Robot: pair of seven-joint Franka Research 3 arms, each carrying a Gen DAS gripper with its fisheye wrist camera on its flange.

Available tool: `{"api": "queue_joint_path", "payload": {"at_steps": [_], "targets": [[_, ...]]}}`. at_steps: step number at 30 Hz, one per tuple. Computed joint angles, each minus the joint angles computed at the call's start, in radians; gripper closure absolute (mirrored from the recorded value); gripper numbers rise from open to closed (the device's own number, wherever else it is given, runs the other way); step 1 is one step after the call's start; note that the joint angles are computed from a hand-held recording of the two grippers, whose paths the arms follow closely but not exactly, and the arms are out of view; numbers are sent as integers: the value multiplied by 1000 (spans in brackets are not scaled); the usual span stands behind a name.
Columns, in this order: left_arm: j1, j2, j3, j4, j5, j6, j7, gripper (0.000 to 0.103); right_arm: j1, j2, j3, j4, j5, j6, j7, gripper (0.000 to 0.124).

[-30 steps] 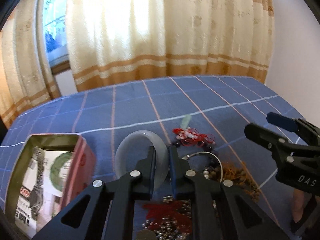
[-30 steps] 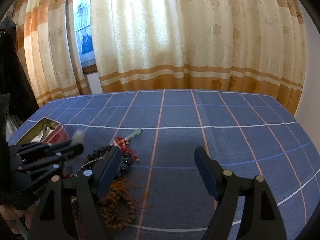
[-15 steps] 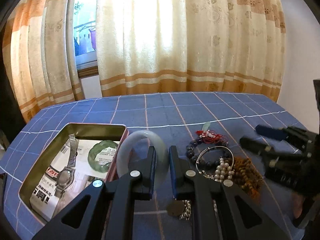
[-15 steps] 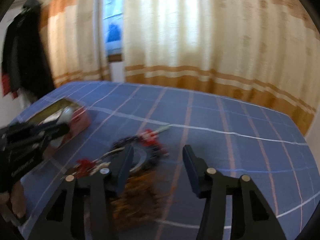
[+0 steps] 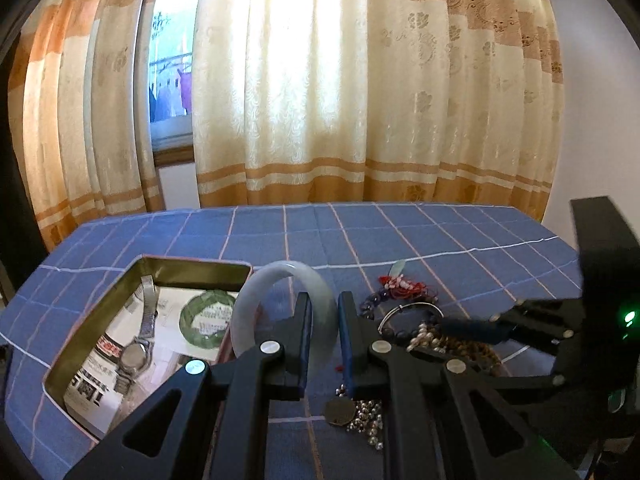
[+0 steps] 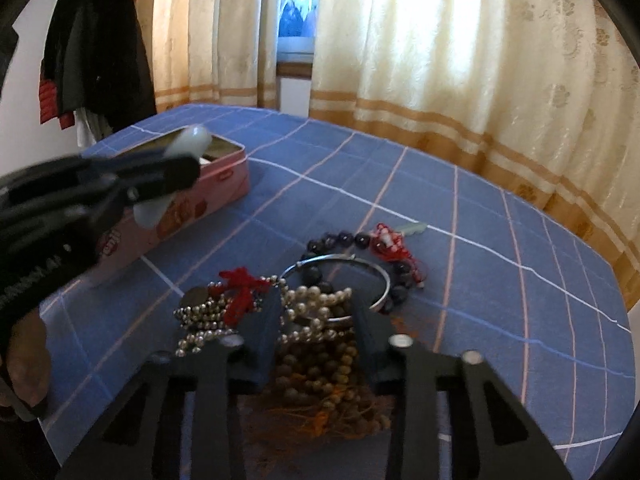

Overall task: Organize jewelry
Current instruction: 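Lift the pale bangle with the left tool while the right tool grasps the pearl strand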

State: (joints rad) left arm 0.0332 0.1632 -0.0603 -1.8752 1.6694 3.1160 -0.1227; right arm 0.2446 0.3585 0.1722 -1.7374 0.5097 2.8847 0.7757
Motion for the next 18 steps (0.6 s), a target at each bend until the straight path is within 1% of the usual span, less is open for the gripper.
{"api": "queue_joint_path", "payload": {"at_steps": [2,5,8,11,15,18], "targets": [[2,-3,0,1,12,2,-13,90,-13,1,16,4,16,-20,-32,105],[7,-13,1,-6,18,3,-24,90,-9,-5,14,-2,20,-27,-50,115],[13,-29,2,-22,1,-6,-17,90,-18,-17,31,-23,60,9,-85,115],[16,-48,5,-40,-14,-24,-5,90,-49,-27,69,-38,153,55,-144,115],[20,-66,8,-55,-19,-40,-4,90,-50,-25,73,-29,205,82,-162,115],[27,-84,10,-70,-13,-45,-13,90,-64,-29,97,-36,261,117,-205,115]]}}
